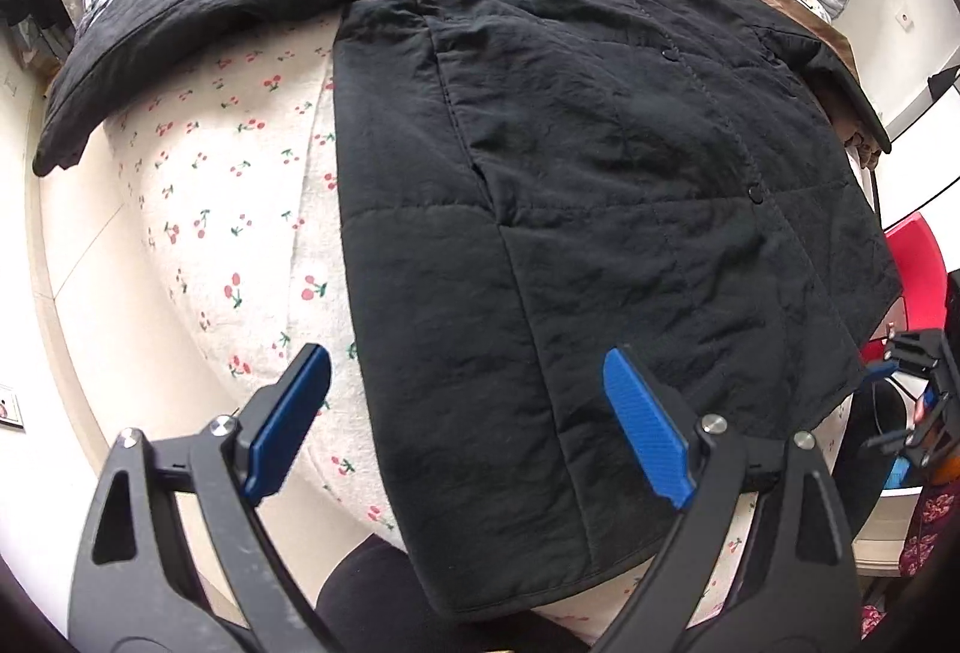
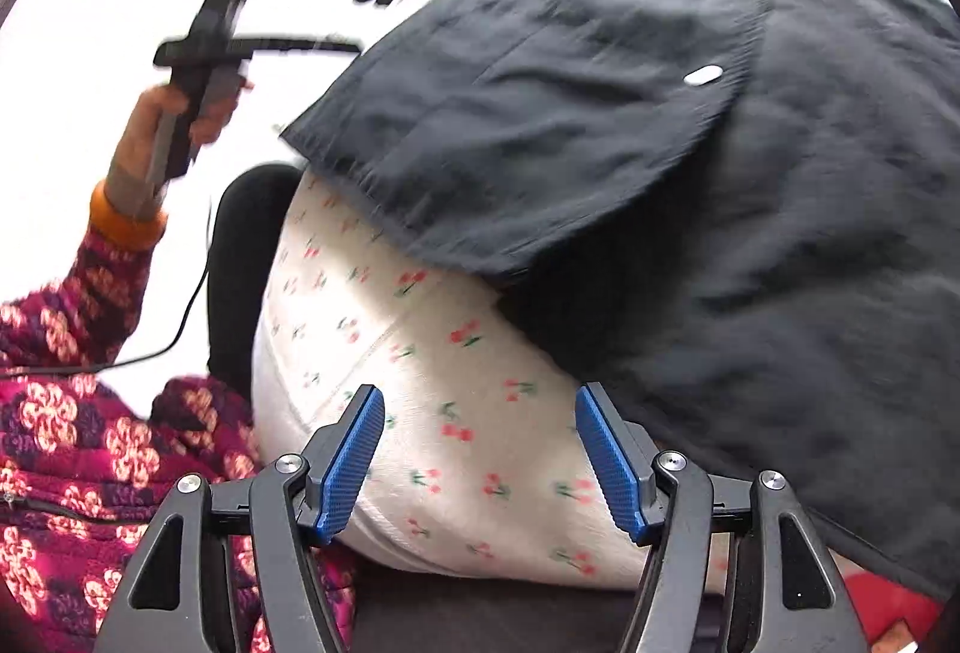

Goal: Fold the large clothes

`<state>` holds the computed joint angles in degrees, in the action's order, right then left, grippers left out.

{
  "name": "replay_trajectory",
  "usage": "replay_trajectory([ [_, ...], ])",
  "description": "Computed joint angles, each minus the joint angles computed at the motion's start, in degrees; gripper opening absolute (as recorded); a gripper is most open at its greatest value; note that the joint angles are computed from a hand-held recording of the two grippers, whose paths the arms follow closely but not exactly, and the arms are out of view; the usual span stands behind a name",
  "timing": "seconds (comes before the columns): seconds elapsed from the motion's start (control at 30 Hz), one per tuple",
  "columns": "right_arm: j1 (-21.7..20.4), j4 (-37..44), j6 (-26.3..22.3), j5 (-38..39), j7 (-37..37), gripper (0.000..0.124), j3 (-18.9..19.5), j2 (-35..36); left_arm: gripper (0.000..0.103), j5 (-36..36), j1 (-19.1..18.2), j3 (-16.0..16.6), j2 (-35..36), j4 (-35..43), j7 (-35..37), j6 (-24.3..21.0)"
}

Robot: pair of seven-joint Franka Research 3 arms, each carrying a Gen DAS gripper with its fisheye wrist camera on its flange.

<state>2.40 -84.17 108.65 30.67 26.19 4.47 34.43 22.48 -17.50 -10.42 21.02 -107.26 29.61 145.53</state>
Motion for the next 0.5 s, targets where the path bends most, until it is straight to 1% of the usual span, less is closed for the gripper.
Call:
replay_trajectory([
  [0.07,-0.6,-3.2,8.3,1.3,1.8,0.071,-1.8,-2.5,0.092,-1.8,0.9,-0.5,-0.6,-2.2,0.1,1.7],
  [0.1,-0.6,-3.1,12.4,1.1,4.2,0.073,-2.7,-2.4,0.092,-3.1,1.6,-0.9,-0.9,-3.5,0.6,3.2],
  [0.13,-0.7,-2.3,15.6,0.7,7.0,0.074,-3.6,-1.8,0.092,-4.4,2.3,-1.3,-1.1,-4.7,1.2,4.8],
  [0.23,-2.3,4.5,21.2,-1.2,16.2,0.075,-5.7,3.3,0.092,-9.9,4.6,-3.1,-1.2,-7.8,4.0,9.7],
  [0.27,-2.9,7.1,22.2,-1.9,19.3,0.075,-6.2,5.4,0.091,-12.4,5.6,-4.2,-1.2,-8.8,5.6,11.2],
  [0.3,-3.1,9.5,23.2,-3.1,22.6,0.075,-6.9,7.4,0.088,-15.2,6.8,-5.5,-1.1,-9.6,7.7,12.7],
  [0.37,-3.5,14.5,23.7,-6.1,29.2,0.075,-8.6,11.5,0.081,-21.5,9.5,-9.0,-0.7,-11.0,13.0,15.5],
  [0.4,-4.0,17.9,21.7,-7.4,32.4,0.075,-9.1,13.9,0.075,-23.9,10.2,-10.2,-0.6,-11.5,14.9,16.5],
  [0.43,-5.4,22.5,17.5,-7.8,35.3,0.068,-8.7,16.8,0.070,-25.1,10.1,-10.6,-0.7,-11.9,16.0,17.4],
  [0.47,-7.5,26.4,12.7,-6.8,36.8,0.041,-6.9,19.2,0.053,-25.4,9.4,-10.3,-0.9,-12.3,16.2,18.2],
  [0.5,-9.8,28.7,9.1,-5.2,36.4,0.031,-4.2,20.5,0.027,-26.1,9.1,-10.4,-1.2,-12.9,16.7,19.7],
])
